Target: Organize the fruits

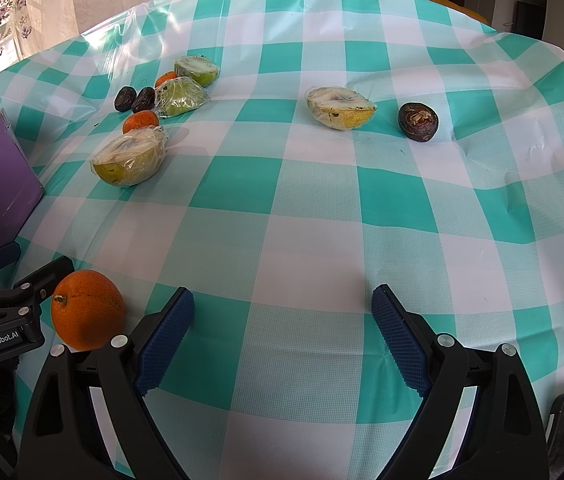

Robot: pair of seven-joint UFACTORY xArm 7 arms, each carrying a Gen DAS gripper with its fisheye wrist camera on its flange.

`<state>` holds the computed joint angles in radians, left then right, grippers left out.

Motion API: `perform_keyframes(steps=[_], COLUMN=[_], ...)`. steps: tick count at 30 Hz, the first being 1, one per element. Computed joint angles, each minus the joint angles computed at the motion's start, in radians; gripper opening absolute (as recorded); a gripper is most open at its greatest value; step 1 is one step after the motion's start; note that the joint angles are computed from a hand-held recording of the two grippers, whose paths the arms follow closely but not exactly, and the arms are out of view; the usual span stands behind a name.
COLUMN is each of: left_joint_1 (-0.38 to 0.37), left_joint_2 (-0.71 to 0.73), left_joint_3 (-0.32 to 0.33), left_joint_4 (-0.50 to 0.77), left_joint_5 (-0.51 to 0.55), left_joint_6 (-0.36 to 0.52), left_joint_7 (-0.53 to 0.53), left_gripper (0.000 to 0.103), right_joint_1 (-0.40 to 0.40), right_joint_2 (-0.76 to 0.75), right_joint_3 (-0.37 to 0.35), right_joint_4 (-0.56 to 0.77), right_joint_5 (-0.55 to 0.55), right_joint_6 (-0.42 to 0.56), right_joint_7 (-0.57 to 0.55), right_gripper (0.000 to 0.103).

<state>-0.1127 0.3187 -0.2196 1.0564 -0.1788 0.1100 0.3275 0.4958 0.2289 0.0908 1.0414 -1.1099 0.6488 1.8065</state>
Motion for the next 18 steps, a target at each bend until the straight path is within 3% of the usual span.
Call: perform_keyframes(steps=[18], left_joint_1=[0.001], left_joint_2=[0.0], left_joint_3=[-0.001], left_joint_4=[0.0], left_joint_5=[0.001], left_joint_6=[0.0], left_joint_7=[-0.001], left_gripper=[0.102], right_joint_1=[0.0], right_joint_2=[0.001], right_joint_3=[-0.001], right_joint_4=[0.001], right_joint_5=[0.0], right_joint_6=[-0.001], right_joint_7=[0.0], right_gripper=[0.088])
